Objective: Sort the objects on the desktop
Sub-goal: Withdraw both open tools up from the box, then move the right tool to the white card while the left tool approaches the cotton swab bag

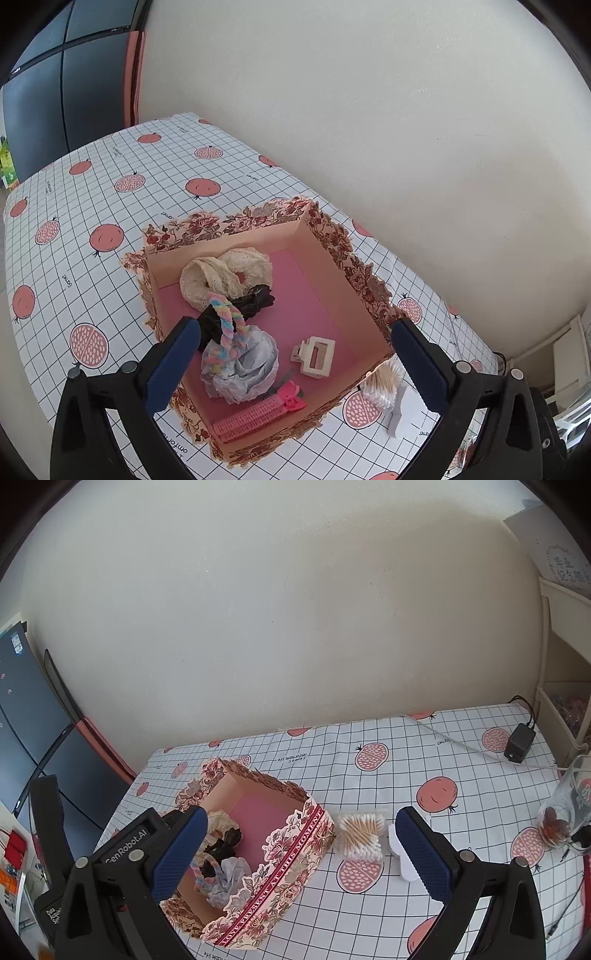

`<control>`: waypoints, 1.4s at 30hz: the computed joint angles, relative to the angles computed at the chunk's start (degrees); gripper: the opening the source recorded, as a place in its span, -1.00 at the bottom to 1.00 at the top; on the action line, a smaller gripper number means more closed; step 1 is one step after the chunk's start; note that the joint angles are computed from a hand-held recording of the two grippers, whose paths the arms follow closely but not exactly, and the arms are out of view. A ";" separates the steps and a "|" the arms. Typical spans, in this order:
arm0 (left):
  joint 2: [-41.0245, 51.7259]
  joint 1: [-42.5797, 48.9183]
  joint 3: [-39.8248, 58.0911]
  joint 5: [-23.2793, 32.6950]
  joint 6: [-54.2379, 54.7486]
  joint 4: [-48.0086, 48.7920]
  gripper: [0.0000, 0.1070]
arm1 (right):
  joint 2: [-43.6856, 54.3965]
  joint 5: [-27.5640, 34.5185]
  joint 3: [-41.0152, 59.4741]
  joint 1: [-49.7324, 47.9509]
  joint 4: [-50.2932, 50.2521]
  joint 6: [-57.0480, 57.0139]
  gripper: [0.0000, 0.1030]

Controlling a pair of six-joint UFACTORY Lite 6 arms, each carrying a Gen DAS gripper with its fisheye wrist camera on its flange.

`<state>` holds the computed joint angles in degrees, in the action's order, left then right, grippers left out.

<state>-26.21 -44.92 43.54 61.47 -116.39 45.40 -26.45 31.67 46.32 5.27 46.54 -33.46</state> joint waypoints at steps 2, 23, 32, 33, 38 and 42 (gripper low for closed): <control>1.32 -1.75 1.39 1.42 -1.07 1.57 0.93 | -0.82 0.40 -0.20 -1.30 0.95 -1.34 1.00; 20.75 -10.76 17.72 -0.71 -1.71 16.36 0.93 | 0.10 11.84 0.93 -27.46 14.37 -24.75 1.00; 27.75 -9.27 20.34 -9.87 -2.42 17.62 0.92 | 6.40 12.09 2.24 -32.31 14.30 -27.94 1.00; 28.37 -9.06 20.50 -10.46 -2.72 17.60 0.92 | 7.00 12.04 2.30 -32.53 14.25 -28.11 1.00; 30.70 -7.46 20.90 -13.81 -1.19 15.58 0.93 | 10.17 10.21 2.28 -32.28 13.58 -28.49 1.00; 31.37 -5.95 19.98 -17.61 -0.85 14.50 0.93 | 12.99 9.60 2.31 -32.24 12.91 -27.78 1.00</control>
